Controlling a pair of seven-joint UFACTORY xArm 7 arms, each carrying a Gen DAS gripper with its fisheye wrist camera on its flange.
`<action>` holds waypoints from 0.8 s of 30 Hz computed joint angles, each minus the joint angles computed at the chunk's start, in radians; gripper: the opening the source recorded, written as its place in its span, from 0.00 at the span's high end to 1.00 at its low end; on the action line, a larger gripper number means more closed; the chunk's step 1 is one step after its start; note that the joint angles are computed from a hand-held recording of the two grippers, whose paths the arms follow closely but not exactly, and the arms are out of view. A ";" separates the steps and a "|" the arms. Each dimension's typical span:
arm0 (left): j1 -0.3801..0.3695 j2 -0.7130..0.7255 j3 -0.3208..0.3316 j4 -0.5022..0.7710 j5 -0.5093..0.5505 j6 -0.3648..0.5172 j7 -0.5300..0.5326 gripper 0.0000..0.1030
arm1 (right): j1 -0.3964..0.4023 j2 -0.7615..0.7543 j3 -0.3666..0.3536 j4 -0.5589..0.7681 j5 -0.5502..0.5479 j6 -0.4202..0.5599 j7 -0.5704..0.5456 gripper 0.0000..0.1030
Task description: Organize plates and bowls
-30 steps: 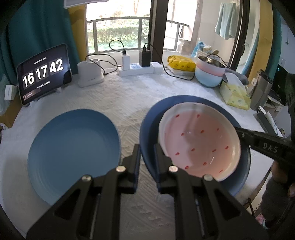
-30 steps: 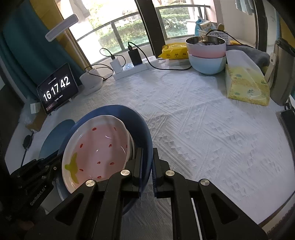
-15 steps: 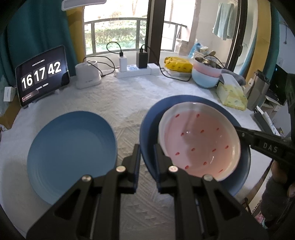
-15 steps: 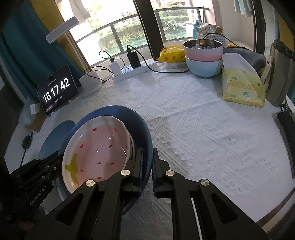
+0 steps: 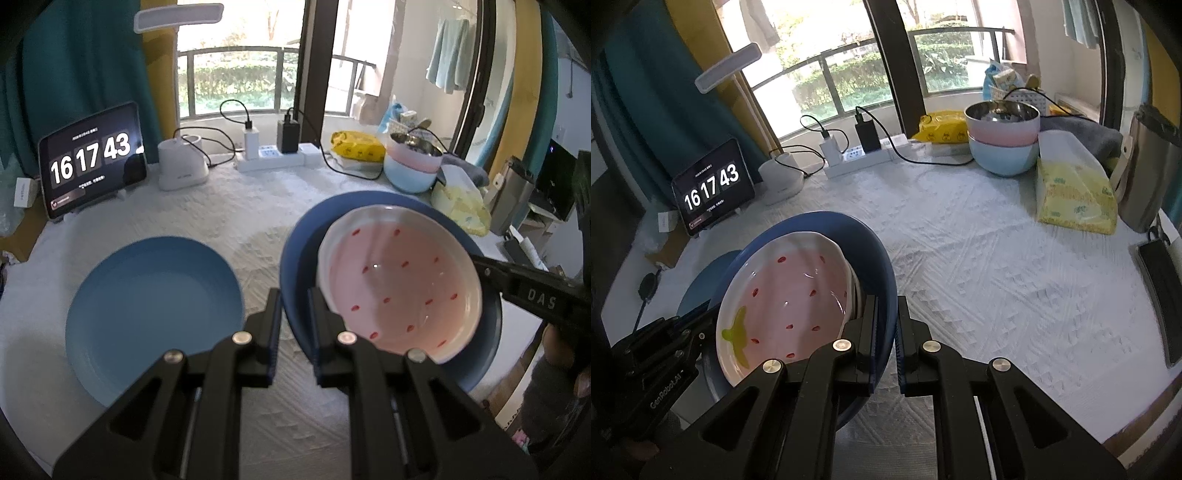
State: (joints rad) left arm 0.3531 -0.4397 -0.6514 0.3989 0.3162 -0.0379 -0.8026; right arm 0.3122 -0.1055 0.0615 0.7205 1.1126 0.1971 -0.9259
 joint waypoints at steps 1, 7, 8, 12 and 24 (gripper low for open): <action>-0.007 -0.007 0.009 -0.004 -0.002 -0.001 0.001 0.88 | 0.001 -0.002 0.001 0.000 -0.002 -0.001 0.002 0.91; -0.029 -0.028 0.051 -0.017 -0.012 -0.009 0.025 0.88 | 0.017 -0.015 0.007 0.001 -0.019 -0.018 0.026 0.91; -0.034 -0.029 0.060 -0.019 -0.016 -0.011 0.031 0.88 | 0.021 -0.016 0.006 0.002 -0.021 -0.020 0.028 0.91; -0.065 -0.037 0.109 -0.034 -0.039 -0.022 0.060 0.88 | 0.036 -0.014 0.010 0.009 -0.043 -0.034 0.051 0.91; -0.111 -0.087 0.208 -0.082 -0.116 -0.043 0.160 0.88 | 0.083 -0.001 0.028 0.029 -0.117 -0.072 0.144 0.90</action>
